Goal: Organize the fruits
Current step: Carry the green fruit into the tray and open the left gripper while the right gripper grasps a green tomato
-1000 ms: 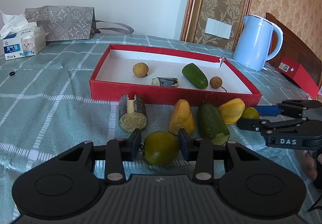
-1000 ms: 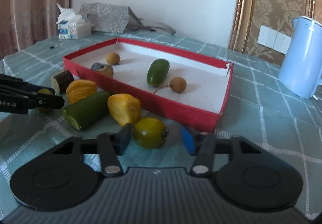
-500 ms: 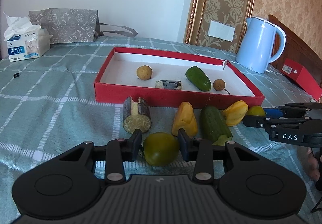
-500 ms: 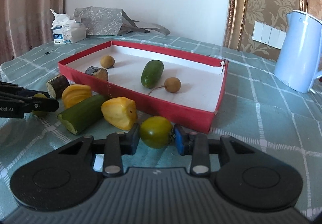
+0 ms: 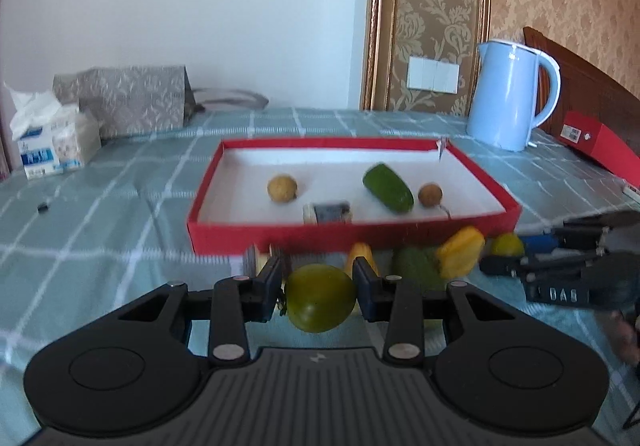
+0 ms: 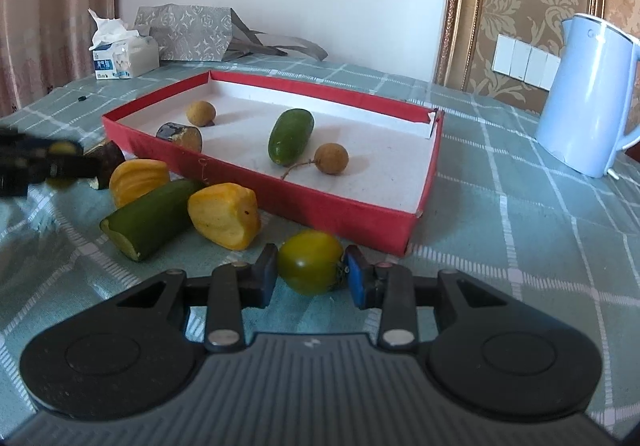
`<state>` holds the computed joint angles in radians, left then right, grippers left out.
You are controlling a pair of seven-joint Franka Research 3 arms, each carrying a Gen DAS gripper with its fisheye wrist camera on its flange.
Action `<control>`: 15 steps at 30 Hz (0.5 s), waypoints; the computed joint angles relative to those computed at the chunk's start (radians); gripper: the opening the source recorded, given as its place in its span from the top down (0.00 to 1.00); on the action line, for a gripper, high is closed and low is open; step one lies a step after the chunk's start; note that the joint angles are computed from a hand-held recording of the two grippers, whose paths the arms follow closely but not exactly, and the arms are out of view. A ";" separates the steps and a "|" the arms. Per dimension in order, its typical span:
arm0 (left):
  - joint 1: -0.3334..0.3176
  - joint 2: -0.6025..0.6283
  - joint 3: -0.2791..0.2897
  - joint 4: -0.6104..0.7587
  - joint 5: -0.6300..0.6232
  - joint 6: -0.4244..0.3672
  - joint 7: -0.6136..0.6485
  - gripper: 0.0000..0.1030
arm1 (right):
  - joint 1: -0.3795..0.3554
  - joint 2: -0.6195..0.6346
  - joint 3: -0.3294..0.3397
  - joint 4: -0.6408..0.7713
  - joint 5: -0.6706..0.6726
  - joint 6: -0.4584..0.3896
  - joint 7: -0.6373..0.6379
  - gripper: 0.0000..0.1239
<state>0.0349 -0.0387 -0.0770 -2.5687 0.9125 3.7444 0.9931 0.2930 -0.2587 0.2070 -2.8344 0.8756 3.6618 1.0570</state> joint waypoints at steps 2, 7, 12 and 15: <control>-0.006 -0.001 -0.008 0.018 -0.028 -0.015 0.025 0.63 | 0.001 -0.001 -0.003 -0.001 -0.004 0.000 0.004 0.73; -0.018 0.034 -0.018 0.106 -0.049 -0.053 0.032 0.63 | 0.002 0.001 0.000 0.002 0.003 0.000 0.000 0.73; 0.000 0.144 -0.047 0.312 0.131 -0.174 -0.191 0.63 | 0.006 0.003 0.002 0.002 0.011 0.002 -0.005 0.72; 0.047 0.216 -0.111 0.435 0.263 -0.271 -0.335 0.63 | 0.005 0.002 0.002 0.001 0.011 0.002 -0.006 0.72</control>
